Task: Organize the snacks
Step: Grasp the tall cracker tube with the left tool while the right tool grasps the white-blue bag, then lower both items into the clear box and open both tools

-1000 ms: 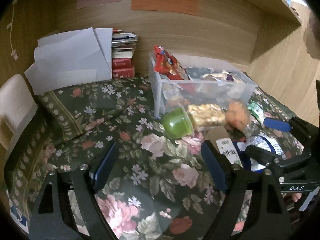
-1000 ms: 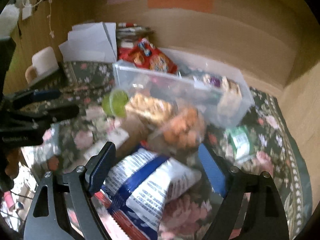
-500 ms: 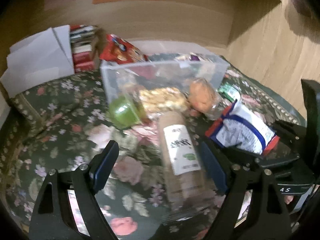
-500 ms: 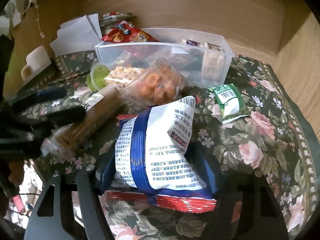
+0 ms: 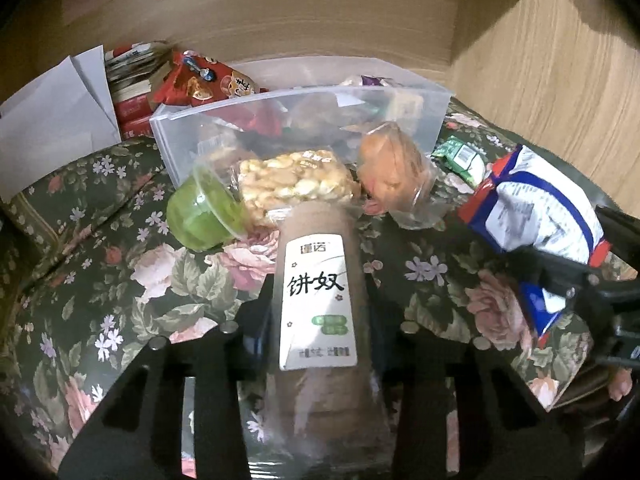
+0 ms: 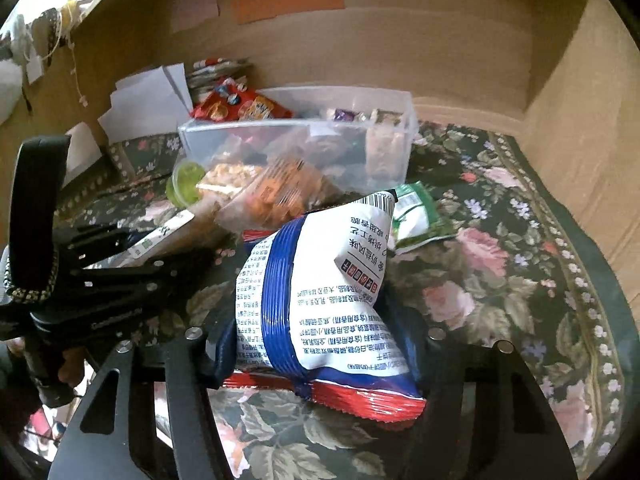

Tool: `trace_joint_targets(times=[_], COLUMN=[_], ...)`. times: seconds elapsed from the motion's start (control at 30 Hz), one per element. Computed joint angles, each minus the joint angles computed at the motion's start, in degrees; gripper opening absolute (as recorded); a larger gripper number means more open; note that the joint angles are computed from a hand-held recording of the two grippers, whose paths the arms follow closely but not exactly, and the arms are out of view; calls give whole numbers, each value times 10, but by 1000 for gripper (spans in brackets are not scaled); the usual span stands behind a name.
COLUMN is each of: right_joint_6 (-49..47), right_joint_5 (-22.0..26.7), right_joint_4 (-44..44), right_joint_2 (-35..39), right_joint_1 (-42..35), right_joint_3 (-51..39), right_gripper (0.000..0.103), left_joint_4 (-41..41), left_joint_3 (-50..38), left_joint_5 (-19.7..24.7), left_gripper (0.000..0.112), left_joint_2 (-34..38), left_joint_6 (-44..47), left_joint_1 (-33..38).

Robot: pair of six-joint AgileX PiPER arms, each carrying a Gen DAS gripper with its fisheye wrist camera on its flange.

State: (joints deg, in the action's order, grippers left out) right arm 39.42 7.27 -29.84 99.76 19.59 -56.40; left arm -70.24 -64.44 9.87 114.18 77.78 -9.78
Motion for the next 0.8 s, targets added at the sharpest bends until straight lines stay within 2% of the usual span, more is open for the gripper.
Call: trace_joint_targets(times=[0.2,0.33,0.4,0.47,0.63,0.8], right_joint_6=[62,30,-11,-11,-14,-58], right_joint_5=[0,6,8,13,25,38], right_joint_4=[-68,-42,-6,-11,-21,7], right_joint_2=[-12,-11,-9,-5,8,32], right_joint_1=[-9,-15,-19,-18,-14,-12], right_joint_3=[-6,-32,-47,-66,-115,-175], right_gripper=[58,58,58,58,58,58], left_joint_4=[-31,-82,-84,-87,-32,9], left_joint_3=[13,23,19,10,-49,-98], left_joint_5=[19,34,37,41,44,52], left_gripper=[34,34,34,34,34,34], left_joint_2=[-36,-66,-75,-83,-75,-62], left_joint_6=[32,85,88,88,17,-41], left_joint_1=[26,41,42,42,40,43])
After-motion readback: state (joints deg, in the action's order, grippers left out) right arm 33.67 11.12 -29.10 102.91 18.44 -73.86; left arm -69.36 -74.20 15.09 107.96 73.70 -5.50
